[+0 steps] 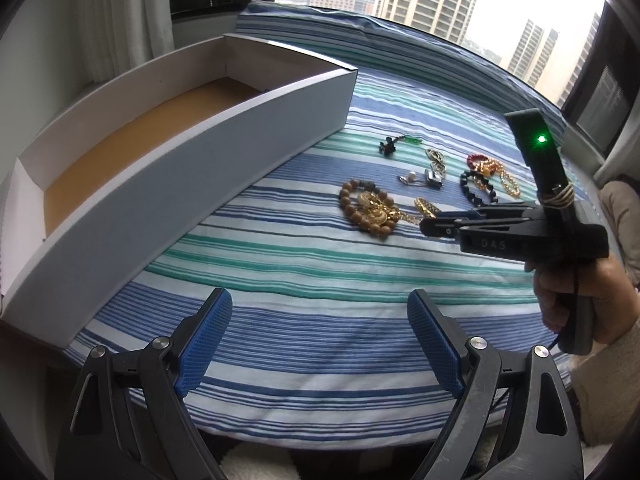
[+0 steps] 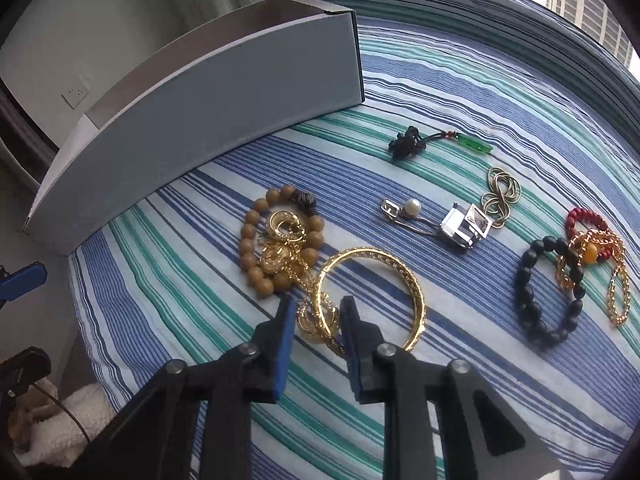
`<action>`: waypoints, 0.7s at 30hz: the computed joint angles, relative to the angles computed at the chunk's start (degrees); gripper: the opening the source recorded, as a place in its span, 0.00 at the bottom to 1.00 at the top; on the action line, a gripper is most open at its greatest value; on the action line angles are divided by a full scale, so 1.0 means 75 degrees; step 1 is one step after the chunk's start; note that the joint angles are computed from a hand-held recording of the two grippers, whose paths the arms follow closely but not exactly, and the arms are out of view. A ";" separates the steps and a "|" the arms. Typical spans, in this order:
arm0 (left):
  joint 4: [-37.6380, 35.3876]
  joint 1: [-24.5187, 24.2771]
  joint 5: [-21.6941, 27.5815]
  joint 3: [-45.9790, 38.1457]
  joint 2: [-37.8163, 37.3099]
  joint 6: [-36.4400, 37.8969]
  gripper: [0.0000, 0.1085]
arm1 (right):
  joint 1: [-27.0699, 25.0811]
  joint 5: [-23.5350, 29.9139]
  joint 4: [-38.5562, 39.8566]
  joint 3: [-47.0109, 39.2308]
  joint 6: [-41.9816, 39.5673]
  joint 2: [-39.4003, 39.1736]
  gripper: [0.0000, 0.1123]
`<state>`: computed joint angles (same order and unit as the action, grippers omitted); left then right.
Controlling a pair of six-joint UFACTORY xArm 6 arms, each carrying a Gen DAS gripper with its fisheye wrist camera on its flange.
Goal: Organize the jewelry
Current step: 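Grasp the twisted gold bangle with the right tool and lift it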
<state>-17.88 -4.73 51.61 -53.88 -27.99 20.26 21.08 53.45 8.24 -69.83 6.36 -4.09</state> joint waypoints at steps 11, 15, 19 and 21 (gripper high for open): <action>0.0257 -0.0475 0.0252 -0.0033 0.0302 0.0000 0.83 | -0.0025 0.0599 -0.0040 0.1902 0.0829 -0.2193 0.21; 0.0215 -0.0578 0.0330 -0.0085 0.0439 0.0152 0.83 | 0.0082 0.0760 -0.0281 0.2474 0.1146 -0.2789 0.22; -0.0232 -0.0644 0.0591 -0.0349 0.0838 0.0615 0.83 | 0.0111 0.0809 -0.0286 0.2858 0.1272 -0.3318 0.33; -0.0428 -0.0724 0.0744 -0.0548 0.1098 0.0741 0.83 | 0.0188 0.0787 -0.0418 0.2941 0.1196 -0.3429 0.33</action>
